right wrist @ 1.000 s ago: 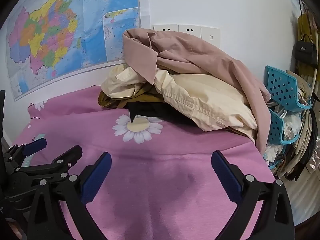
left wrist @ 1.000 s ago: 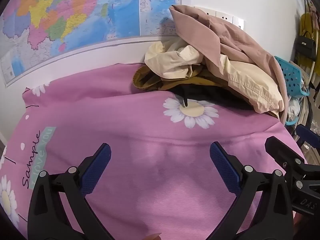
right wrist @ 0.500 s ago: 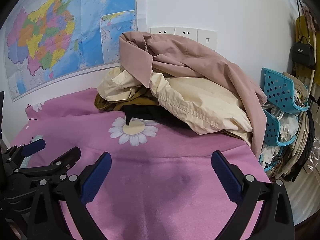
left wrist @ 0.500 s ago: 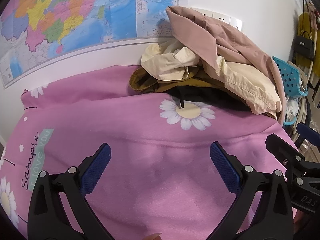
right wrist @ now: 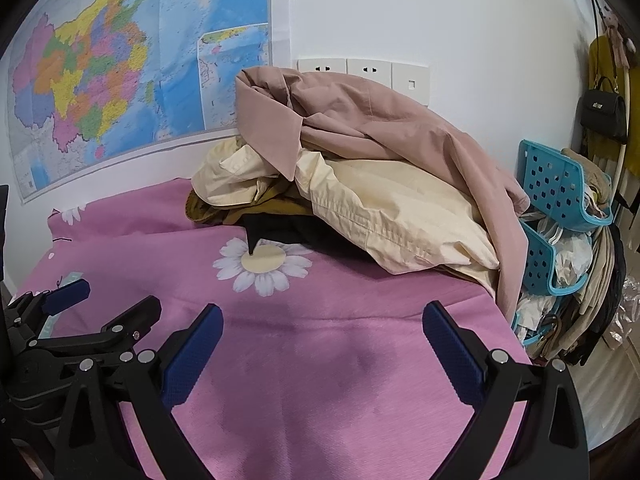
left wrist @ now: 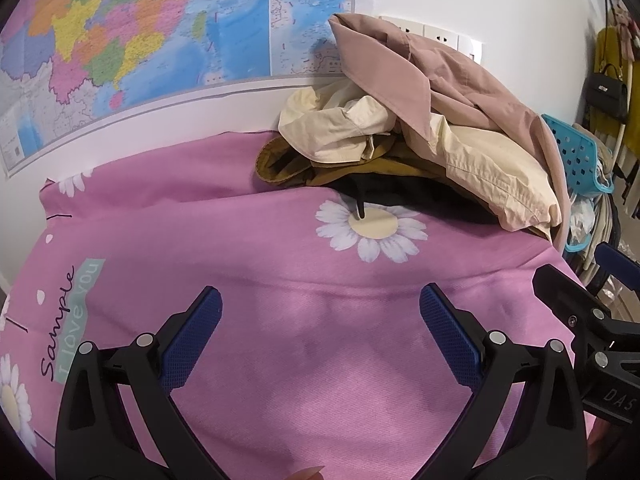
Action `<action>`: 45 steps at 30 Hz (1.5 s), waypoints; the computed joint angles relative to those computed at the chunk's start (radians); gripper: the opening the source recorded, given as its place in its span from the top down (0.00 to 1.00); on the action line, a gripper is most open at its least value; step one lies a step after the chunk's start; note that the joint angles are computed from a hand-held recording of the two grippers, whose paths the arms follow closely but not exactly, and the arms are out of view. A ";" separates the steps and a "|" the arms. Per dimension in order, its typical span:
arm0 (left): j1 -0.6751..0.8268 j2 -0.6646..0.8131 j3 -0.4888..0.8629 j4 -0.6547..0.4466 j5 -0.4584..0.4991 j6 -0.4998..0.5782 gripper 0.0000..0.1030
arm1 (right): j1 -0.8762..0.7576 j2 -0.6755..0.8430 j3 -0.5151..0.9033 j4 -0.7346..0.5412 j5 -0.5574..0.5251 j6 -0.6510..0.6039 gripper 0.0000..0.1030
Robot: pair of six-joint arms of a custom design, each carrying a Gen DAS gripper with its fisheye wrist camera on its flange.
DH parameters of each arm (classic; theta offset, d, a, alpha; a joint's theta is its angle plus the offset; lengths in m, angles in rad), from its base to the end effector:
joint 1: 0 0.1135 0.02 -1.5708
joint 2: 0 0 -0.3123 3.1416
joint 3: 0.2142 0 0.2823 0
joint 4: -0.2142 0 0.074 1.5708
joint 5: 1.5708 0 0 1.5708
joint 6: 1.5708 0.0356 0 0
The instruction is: Fold large clothes
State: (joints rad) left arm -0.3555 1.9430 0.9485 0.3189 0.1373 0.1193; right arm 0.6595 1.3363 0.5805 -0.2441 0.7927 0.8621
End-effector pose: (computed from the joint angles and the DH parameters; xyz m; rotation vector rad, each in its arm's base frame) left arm 0.3915 -0.1506 0.1375 0.6021 2.1720 -0.2813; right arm 0.2074 0.1287 0.1884 0.4902 2.1564 -0.2212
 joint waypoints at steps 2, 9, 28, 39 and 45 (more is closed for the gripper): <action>-0.001 0.000 0.002 -0.004 -0.001 0.000 0.05 | 0.002 0.004 0.010 -0.020 0.004 0.000 0.06; 0.001 0.000 0.004 -0.009 0.000 -0.001 0.05 | 0.001 0.007 0.019 -0.039 0.002 0.004 0.06; 0.002 0.005 0.005 -0.007 0.000 0.000 0.05 | 0.000 0.004 0.006 -0.009 -0.002 0.011 0.06; -0.009 0.007 0.012 -0.005 -0.004 0.000 0.05 | -0.004 -0.005 0.008 -0.023 0.008 -0.012 0.06; -0.016 0.018 0.065 -0.047 0.013 0.004 0.05 | -0.050 -0.034 0.008 0.006 -0.004 -0.122 0.06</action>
